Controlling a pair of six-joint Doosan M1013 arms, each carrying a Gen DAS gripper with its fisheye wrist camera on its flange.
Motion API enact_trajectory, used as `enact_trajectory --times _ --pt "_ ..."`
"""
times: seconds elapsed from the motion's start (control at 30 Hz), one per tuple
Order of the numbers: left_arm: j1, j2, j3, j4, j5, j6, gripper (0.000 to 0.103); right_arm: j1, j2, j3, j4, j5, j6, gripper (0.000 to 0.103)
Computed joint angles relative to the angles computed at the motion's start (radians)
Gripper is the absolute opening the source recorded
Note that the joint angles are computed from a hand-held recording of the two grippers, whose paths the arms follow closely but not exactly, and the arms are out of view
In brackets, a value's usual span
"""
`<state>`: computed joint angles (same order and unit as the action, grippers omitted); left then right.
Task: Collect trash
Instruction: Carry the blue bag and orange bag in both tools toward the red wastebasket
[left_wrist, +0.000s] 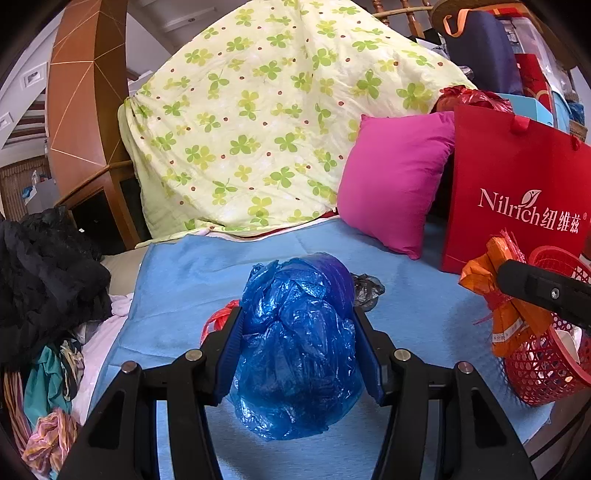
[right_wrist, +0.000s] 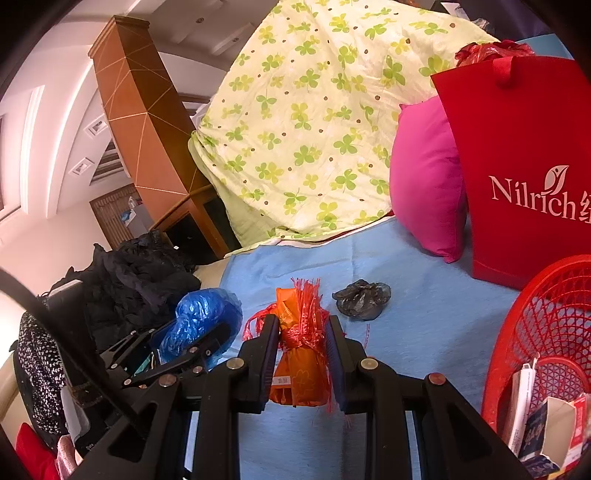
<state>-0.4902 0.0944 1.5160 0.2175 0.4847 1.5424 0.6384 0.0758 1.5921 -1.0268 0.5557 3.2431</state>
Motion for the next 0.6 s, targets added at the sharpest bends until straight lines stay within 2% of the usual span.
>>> enact_trajectory --times 0.6 --pt "-0.008 0.0 0.0 -0.048 -0.003 0.054 0.058 0.0 -0.018 0.014 -0.039 0.027 0.024 0.027"
